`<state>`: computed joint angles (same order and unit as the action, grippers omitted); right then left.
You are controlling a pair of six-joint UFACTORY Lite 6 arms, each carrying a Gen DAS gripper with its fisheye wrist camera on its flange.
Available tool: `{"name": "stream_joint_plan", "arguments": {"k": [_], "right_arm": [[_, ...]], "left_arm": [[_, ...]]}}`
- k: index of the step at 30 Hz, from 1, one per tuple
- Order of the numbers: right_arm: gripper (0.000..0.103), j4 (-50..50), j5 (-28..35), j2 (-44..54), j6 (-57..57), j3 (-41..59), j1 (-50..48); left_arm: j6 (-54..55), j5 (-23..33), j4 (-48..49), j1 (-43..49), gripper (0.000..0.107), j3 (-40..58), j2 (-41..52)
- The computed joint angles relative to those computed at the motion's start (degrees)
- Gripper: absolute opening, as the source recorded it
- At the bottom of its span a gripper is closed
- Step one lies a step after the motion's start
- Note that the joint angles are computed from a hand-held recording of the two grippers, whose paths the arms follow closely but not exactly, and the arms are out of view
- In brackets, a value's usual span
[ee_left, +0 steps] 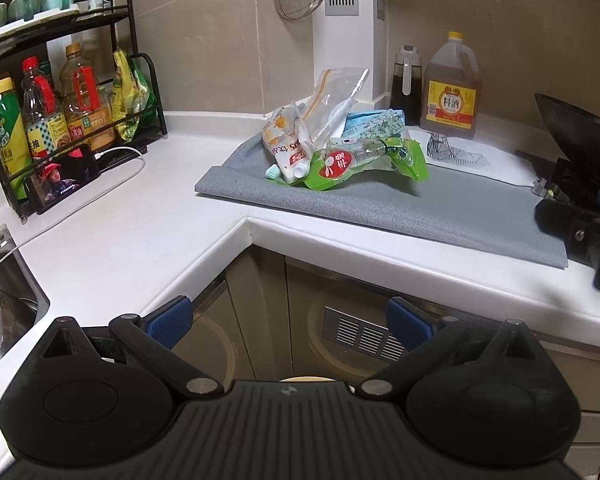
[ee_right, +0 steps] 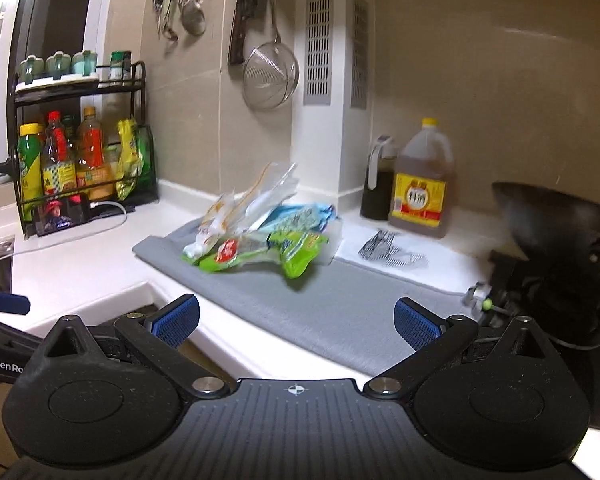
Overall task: Collect trash
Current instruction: 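Move the right tool toward the flower-shaped metal egg ring on the stove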
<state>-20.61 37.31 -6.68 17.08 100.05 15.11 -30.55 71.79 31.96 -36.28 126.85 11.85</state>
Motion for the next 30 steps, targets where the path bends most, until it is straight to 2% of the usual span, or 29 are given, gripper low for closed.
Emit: {"name": "stream_joint_plan", "arguments": {"k": [4,30], "right_arm": [[0.103,-2.2,0.6,0.4,0.9,-0.6,0.6],[0.103,6.6,-2.5,1.4,-4.5,-4.2,-8.4]], "left_arm": [[-0.1,0.0,0.2,0.0,0.103,-0.7,-0.1],[3.2,2.5,-2.0,1.4,0.103,7.0,7.5]]}}
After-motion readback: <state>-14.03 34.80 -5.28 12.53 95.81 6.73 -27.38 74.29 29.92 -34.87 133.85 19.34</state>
